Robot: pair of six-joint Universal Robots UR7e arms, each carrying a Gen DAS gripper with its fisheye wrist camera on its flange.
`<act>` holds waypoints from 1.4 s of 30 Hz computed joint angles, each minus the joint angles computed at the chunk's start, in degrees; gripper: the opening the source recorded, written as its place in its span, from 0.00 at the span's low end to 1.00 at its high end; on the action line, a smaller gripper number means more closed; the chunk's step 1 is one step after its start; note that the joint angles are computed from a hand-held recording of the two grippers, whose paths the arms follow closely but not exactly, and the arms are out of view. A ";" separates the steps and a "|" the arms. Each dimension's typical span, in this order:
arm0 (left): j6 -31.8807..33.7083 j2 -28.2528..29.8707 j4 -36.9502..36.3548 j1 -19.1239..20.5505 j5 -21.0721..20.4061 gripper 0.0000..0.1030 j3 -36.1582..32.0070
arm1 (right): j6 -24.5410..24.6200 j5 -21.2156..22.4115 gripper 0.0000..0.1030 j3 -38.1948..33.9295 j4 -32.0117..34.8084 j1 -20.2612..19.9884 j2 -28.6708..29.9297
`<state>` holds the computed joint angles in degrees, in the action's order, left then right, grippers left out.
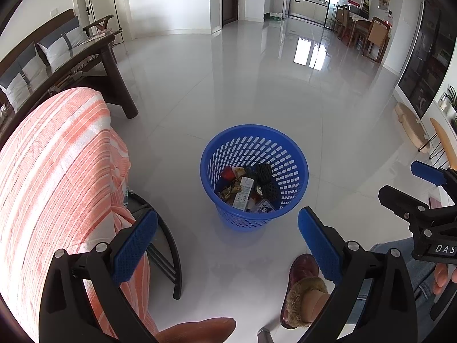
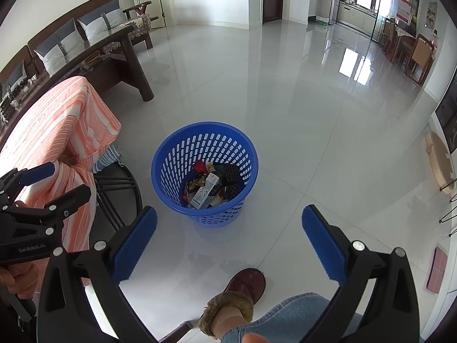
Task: Collect trash
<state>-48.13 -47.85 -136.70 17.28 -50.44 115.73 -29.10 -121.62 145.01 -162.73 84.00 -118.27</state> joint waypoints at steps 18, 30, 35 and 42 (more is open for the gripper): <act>-0.11 0.06 0.19 0.01 -0.09 0.95 -0.04 | 0.29 0.14 0.95 0.07 0.49 -0.21 -0.13; 0.22 0.23 -0.39 0.21 -0.39 0.95 0.33 | 0.05 0.35 0.95 0.26 0.57 -0.94 -0.44; 0.60 0.28 -0.57 0.32 -0.55 0.95 0.37 | 0.04 0.41 0.95 0.09 0.76 -1.05 -0.38; 0.20 0.14 -2.01 0.39 -0.87 0.95 0.95 | 0.17 0.15 0.95 0.22 1.00 -1.24 -0.70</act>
<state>-47.93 -47.71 -138.70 17.67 -51.31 116.68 -28.93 -121.47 145.23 -161.73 82.75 -118.97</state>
